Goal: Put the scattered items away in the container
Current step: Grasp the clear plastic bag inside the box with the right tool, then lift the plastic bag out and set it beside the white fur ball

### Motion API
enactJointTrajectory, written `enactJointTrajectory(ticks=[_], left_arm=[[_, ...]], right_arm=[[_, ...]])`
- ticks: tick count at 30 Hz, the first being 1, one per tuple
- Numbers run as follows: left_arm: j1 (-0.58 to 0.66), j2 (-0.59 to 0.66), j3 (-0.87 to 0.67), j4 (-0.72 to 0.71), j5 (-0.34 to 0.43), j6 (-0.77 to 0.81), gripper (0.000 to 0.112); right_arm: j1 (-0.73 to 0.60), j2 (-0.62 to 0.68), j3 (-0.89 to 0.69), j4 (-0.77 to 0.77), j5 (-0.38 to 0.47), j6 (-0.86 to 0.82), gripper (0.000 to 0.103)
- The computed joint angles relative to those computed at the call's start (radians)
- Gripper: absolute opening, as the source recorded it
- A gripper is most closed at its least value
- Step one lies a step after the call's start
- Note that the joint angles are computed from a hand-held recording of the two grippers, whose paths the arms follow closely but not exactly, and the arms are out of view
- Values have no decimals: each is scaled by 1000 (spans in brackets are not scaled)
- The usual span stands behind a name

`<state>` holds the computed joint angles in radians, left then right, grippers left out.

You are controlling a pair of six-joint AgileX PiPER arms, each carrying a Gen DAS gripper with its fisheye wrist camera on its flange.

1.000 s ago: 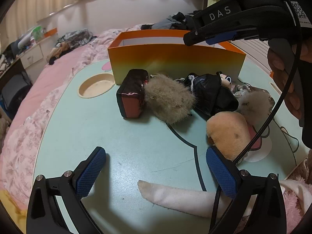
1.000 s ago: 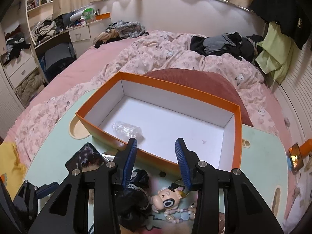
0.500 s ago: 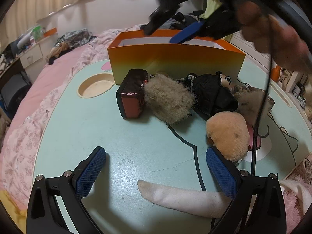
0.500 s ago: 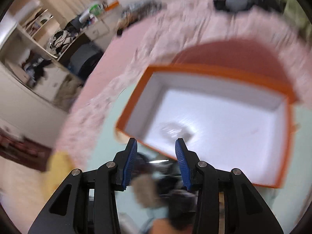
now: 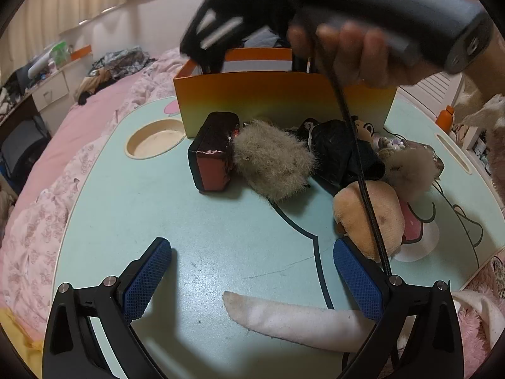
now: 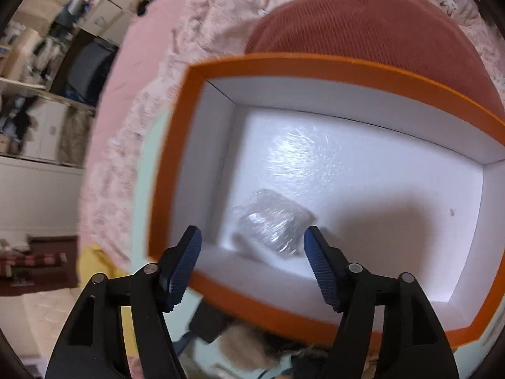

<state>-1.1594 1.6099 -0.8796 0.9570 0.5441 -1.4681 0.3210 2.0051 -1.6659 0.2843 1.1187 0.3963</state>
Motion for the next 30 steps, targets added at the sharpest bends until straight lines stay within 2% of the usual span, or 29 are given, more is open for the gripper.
enactJointTrajectory(ticks=[3,6,10,16,19,25,28,30], left_arm=[[1,1,-3,1,-1,1,103],[-1,3,-5,5,1,-4,103],[-3,3,-4,7,1,-8,103],[-4,4,-4,8,2,-10,103],[-4,4,-4,8,1,-10,103],[-4,3,-3,10,-1,-10,103],[-6,6,-5,11,-1,-9,103],[-7,7,-6,12,0,-11,103]], right_arm=[[11,-13,18,-50,-17,22,67],[31,-22,4,-141,27,60,36],[0,-70,66,-135,-10,19,32],[-43,-214,210,-141,-137,-14,31],[-67,-328,294,-139,-204,-32,31],[-102,-601,508,-10,-308,-141,31],[-92,-695,625,28,-371,-151,31],[-121,-737,703,129,-395,-232,31]])
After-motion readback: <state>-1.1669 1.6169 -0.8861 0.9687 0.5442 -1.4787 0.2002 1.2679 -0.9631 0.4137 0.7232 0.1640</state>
